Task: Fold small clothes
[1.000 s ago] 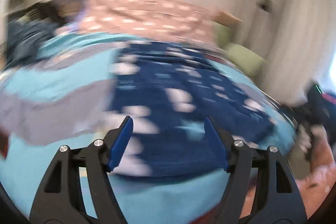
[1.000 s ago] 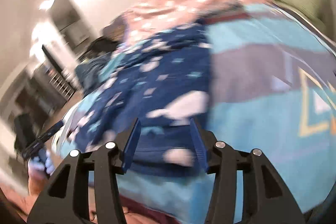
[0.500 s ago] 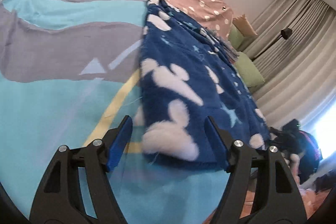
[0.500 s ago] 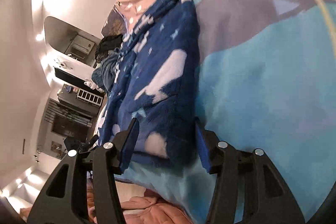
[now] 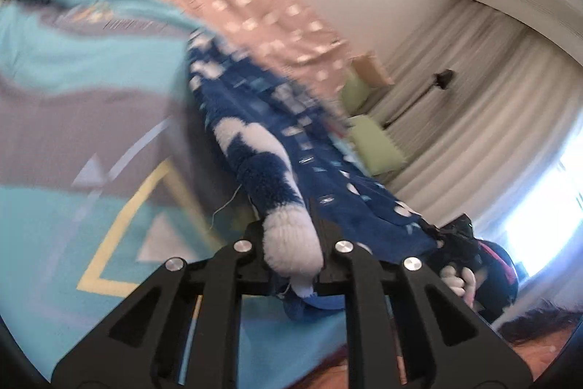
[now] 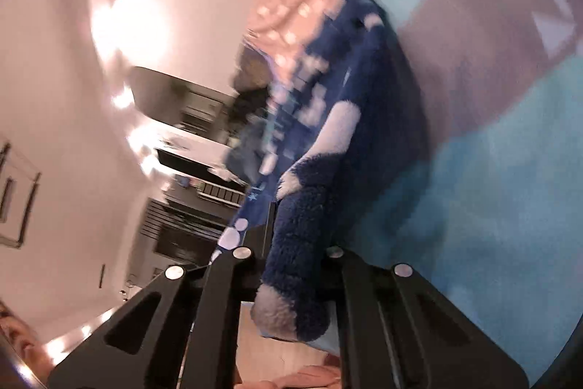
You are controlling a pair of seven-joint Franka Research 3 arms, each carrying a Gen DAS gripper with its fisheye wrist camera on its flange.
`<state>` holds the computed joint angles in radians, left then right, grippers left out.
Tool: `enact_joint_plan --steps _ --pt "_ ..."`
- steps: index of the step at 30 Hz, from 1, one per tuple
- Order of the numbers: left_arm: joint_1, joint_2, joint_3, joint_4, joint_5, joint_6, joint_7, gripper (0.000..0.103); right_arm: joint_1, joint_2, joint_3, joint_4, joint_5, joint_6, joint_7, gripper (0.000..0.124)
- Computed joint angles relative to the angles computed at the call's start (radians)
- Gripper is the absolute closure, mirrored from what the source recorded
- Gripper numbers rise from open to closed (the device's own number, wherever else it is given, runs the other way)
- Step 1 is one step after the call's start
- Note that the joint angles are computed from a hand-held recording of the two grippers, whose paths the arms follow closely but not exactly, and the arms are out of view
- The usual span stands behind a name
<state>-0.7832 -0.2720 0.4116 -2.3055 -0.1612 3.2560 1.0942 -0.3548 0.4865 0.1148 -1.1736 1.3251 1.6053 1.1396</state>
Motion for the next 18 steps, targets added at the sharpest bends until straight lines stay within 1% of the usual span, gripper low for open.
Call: enact_joint_plan --steps 1,2,3,4,5,7,9,10,12,13,14,15,17,18 --pt "0.058 0.001 -0.063 0.014 0.021 -0.006 -0.005 0.09 -0.009 -0.012 0.002 0.001 0.014 0.0 -0.014 0.115" --pt "0.093 -0.002 -0.102 0.03 0.061 -0.01 -0.028 0.091 -0.019 -0.024 0.002 -0.001 0.032 -0.001 -0.024 0.115" --pt "0.092 -0.004 -0.113 0.042 0.042 -0.008 -0.003 0.091 -0.026 -0.031 0.001 -0.003 0.047 -0.004 -0.03 0.115" --pt "0.104 -0.007 -0.139 0.054 0.02 -0.003 0.024 0.091 -0.039 -0.049 0.0 -0.015 0.069 -0.009 -0.044 0.115" --pt "0.15 -0.017 -0.191 0.061 0.068 0.0 -0.012 0.091 -0.05 -0.073 -0.006 -0.032 0.085 -0.014 -0.062 0.115" --pt "0.292 -0.041 -0.343 0.071 0.12 -0.011 -0.053 0.091 -0.066 -0.123 -0.028 -0.071 0.108 -0.023 -0.101 0.115" --pt "0.379 -0.067 -0.441 0.082 0.174 -0.014 -0.082 0.09 -0.073 -0.171 -0.053 -0.107 0.135 -0.032 -0.139 0.115" --pt "0.4 -0.075 -0.461 0.084 0.193 -0.01 -0.09 0.09 -0.072 -0.198 -0.068 -0.127 0.147 -0.026 -0.165 0.115" --pt "0.513 -0.084 -0.568 0.108 0.255 -0.003 -0.123 0.09 -0.063 -0.236 -0.1 -0.15 0.165 -0.006 -0.217 0.114" --pt "0.552 -0.084 -0.6 0.118 0.279 -0.004 -0.138 0.09 -0.056 -0.244 -0.113 -0.151 0.173 0.007 -0.241 0.114" --pt "0.622 -0.083 -0.656 0.132 0.311 -0.007 -0.157 0.09 -0.047 -0.247 -0.123 -0.151 0.174 0.022 -0.261 0.114" --pt "0.672 -0.079 -0.694 0.144 0.336 -0.013 -0.175 0.09 -0.036 -0.252 -0.13 -0.157 0.167 0.045 -0.278 0.114" --pt "0.717 -0.064 -0.718 0.155 0.359 -0.008 -0.218 0.089 -0.016 -0.244 -0.137 -0.16 0.165 0.086 -0.284 0.114" --pt "0.723 -0.052 -0.717 0.161 0.363 -0.008 -0.239 0.089 -0.007 -0.232 -0.136 -0.154 0.166 0.1 -0.276 0.114"
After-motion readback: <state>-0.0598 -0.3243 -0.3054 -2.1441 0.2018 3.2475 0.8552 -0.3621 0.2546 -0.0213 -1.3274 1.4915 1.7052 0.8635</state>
